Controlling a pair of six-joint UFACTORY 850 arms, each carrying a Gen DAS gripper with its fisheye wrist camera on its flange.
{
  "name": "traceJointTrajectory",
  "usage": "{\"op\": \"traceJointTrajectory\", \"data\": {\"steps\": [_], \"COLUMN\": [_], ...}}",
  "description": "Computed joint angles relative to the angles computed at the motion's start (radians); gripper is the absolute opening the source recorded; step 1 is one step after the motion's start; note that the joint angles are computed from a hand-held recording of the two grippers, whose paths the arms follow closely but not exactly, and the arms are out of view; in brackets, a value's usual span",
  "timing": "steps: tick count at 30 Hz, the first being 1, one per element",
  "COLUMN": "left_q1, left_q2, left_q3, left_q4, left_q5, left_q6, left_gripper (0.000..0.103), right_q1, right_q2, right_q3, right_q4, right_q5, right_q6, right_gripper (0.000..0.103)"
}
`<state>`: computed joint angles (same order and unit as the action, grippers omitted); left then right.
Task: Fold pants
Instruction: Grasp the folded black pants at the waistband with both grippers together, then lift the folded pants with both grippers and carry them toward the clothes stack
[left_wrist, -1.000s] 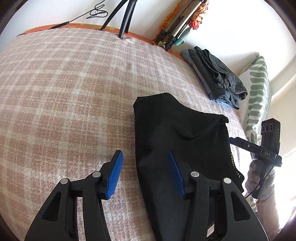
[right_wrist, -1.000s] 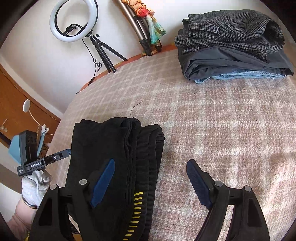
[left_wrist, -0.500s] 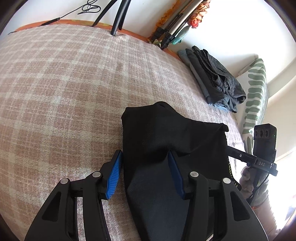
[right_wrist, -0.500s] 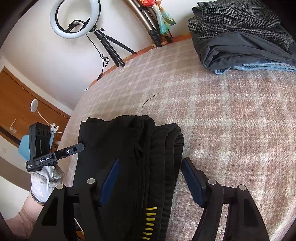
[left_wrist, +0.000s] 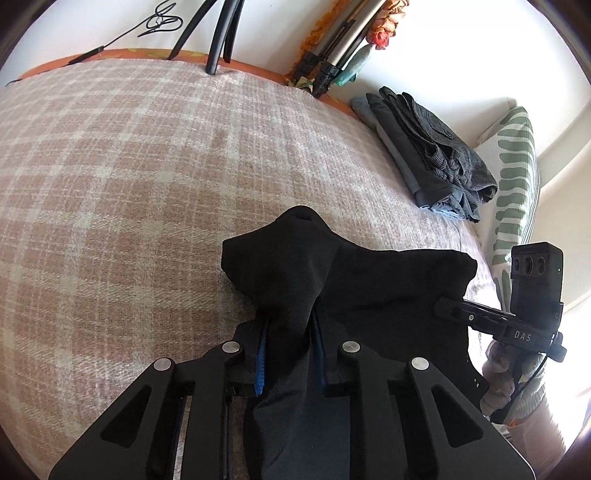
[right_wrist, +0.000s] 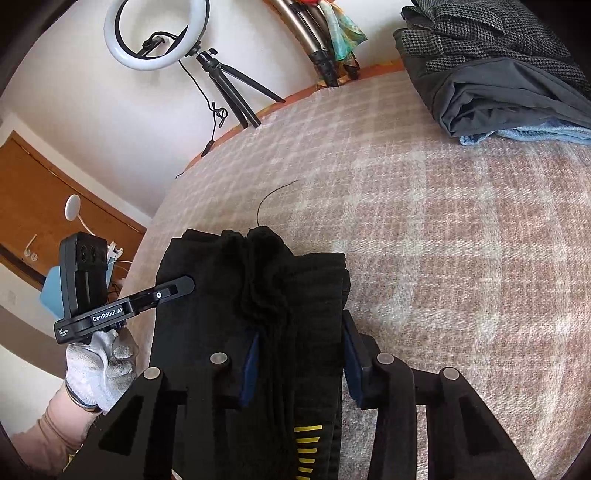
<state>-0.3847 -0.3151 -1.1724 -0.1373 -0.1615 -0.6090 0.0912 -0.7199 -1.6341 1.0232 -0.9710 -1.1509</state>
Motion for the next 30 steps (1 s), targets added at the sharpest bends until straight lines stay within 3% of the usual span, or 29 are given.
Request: {"op": "traceJointTrajectory", "data": {"steps": [14, 30], "left_q1": [-0.069, -0.122], "left_q2": [0.024, 0.106], "left_q3": [-0.013, 0.034], "left_q4": [0.823, 1.214], "left_q5": [-0.072, -0.127], "left_q6": [-0.702, -1.067], "left_gripper": [0.01, 0.009], "right_q1": [0.002, 0.01], "right_q2": [0.103, 0.27], "right_q3": [0.121, 0.301], "right_q4": [0.086, 0.246], "right_q5": [0.102, 0.223], "right_q6": [-0.114, -0.33], "right_gripper": [0.016, 0.014]}}
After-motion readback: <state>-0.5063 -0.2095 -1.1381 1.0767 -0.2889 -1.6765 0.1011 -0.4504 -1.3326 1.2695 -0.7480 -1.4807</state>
